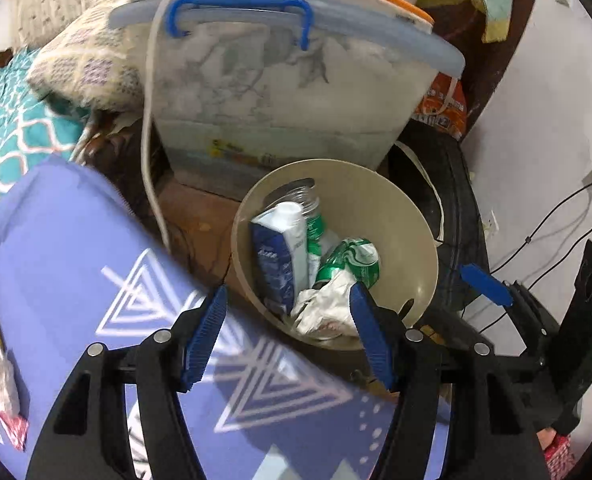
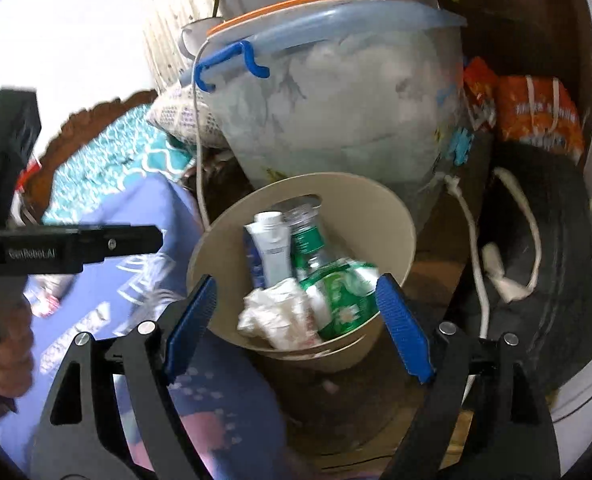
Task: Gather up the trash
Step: 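Open both tools over the beige wastebasket to drop carton and tissue, then move both open tools back over the remaining items on the bed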
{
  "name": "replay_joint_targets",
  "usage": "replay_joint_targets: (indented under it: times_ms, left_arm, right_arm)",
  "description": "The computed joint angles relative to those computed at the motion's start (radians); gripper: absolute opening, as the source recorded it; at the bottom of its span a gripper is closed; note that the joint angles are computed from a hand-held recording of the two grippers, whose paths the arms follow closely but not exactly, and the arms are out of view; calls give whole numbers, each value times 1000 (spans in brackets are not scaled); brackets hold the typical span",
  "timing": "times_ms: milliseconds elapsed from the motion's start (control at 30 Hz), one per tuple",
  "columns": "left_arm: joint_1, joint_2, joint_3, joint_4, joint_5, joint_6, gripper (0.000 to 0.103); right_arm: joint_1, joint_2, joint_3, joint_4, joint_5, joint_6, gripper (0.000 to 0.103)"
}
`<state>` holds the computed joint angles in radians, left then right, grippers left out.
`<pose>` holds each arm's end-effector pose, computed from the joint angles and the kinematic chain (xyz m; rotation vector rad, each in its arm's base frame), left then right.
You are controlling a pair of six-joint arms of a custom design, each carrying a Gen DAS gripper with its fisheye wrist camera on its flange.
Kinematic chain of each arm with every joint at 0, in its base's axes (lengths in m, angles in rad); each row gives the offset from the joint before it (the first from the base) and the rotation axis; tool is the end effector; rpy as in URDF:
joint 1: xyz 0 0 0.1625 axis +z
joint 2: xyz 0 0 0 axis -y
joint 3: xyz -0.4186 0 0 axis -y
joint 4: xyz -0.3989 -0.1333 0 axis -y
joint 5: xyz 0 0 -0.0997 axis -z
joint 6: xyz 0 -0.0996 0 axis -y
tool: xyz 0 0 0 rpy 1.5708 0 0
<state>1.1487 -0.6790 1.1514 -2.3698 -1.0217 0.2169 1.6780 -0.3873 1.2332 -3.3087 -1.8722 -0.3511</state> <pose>-0.1598 -0.8081 0.1954 0.6982 2.4926 -0.4984 0.1875 -0.7731 0.0399 0.3930 -2.4876 1.1457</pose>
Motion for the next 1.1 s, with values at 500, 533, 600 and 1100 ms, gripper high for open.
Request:
replay_joint_targets:
  times_ms: [500,533,600,1100]
  left_arm:
    - [34,-409,582,-427,223,-5,61]
    - [35,-435,615,-451,241,-1,61]
    - [41,-485,677,-501,281,4,63]
    - [137,-723,892,-693,433,21,67]
  right_arm:
    - [104,39,116,5,118,196,82]
    - [114,48,117,14,120,208,82]
    - [130,67,113,39,123,223,82]
    - [252,205,-35,291,82,219,81]
